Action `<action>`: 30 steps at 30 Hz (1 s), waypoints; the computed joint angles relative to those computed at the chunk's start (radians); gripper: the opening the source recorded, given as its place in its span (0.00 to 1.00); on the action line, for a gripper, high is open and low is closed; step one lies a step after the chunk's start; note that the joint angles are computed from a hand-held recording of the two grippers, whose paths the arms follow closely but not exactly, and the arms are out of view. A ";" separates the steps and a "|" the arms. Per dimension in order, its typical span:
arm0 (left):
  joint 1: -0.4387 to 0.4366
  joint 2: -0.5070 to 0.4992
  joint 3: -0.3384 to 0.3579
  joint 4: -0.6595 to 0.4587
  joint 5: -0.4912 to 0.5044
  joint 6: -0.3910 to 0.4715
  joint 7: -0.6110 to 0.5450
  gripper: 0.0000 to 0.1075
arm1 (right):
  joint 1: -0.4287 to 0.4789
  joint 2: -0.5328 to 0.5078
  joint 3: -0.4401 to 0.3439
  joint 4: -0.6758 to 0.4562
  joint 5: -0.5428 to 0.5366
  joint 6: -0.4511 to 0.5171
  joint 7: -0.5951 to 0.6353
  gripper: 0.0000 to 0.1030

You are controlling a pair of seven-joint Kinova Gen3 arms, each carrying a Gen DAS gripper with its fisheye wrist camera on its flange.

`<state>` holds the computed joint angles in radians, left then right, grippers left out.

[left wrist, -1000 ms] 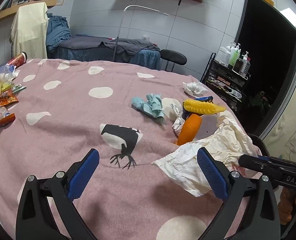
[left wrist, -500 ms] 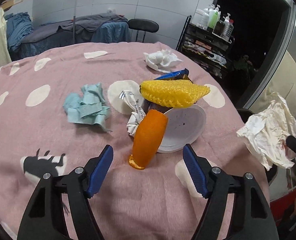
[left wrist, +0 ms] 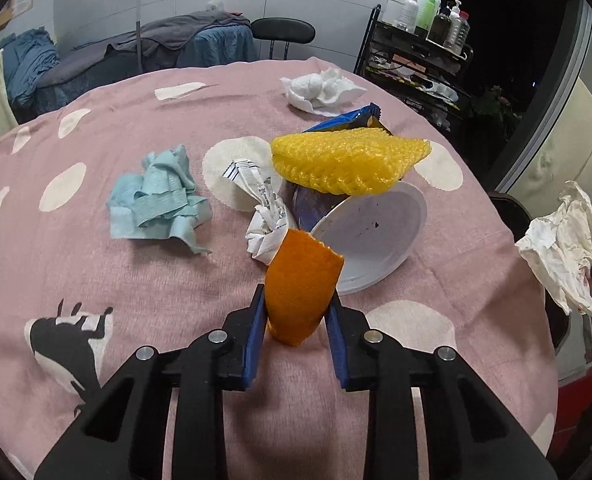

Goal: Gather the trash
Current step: 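Carry the white paper to the bin and open the right tool while the left carries the peel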

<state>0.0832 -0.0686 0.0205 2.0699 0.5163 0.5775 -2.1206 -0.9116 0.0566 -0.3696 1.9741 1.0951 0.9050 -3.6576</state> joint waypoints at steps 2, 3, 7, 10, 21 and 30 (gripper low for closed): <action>-0.003 -0.026 -0.019 0.025 0.048 -0.006 -0.030 0.24 | -0.006 0.004 -0.003 -0.003 0.004 0.007 -0.012 0.21; -0.004 -0.039 -0.029 0.038 0.070 -0.009 -0.044 0.23 | -0.006 0.003 -0.002 0.002 0.008 0.004 -0.019 0.21; 0.011 -0.119 -0.047 0.102 0.104 -0.051 -0.047 0.22 | -0.017 0.002 -0.008 0.006 0.022 0.029 -0.047 0.21; 0.046 -0.171 -0.065 0.131 0.122 -0.069 -0.031 0.21 | -0.028 -0.004 -0.014 0.014 0.028 0.059 -0.073 0.21; 0.223 -0.268 -0.076 0.153 0.165 -0.121 0.017 0.21 | -0.008 -0.064 -0.047 0.099 0.010 0.125 -0.198 0.21; 0.351 -0.218 -0.061 0.128 0.219 -0.166 0.000 0.21 | 0.042 -0.100 -0.062 0.163 -0.085 0.182 -0.244 0.21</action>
